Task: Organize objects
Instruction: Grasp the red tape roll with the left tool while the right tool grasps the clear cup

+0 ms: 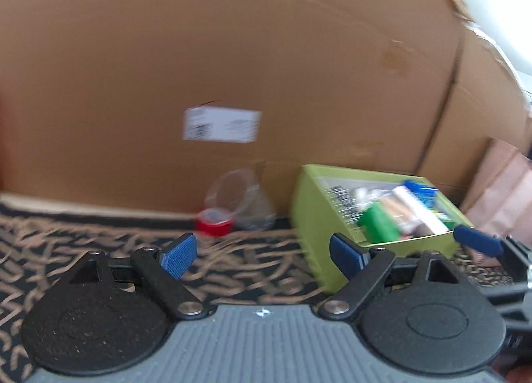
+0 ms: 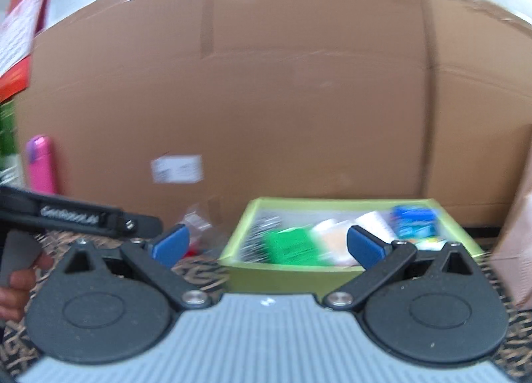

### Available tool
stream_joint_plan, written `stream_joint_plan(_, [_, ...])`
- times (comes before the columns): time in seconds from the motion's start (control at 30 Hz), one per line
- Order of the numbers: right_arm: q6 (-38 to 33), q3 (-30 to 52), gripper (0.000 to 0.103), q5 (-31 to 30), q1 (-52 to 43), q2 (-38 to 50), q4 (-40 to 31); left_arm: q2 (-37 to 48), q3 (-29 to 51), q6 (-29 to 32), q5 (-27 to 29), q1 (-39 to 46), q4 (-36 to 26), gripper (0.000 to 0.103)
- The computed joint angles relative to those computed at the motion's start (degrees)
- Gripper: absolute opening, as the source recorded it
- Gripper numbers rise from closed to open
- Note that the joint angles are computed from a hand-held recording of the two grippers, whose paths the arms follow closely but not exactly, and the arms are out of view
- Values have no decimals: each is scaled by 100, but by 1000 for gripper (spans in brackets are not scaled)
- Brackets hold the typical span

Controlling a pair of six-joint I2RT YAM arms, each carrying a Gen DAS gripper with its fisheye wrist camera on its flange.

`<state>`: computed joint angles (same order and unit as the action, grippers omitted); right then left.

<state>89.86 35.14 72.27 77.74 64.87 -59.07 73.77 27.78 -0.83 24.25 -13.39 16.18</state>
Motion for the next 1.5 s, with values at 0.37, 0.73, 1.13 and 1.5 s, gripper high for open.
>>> stream_joint_plan(0.37, [-4982,45,81,-1471,-1502,1053,5189,886,464,366,656,1362,104,90])
stream_joint_plan(0.73, [-6527,421,76,-2314,-3113,2499,7055,1905,1111,593,821,1504,278,90])
stream_joint_plan(1.13, [-7003,933,70,-2553,-3803,3506,7327,2684,1749,433,595,1310,324,89])
stream_joint_plan(1.5, [-5729,-757,69,-1870,-2386,775,6574,3306,2296,393,329,659,286,89])
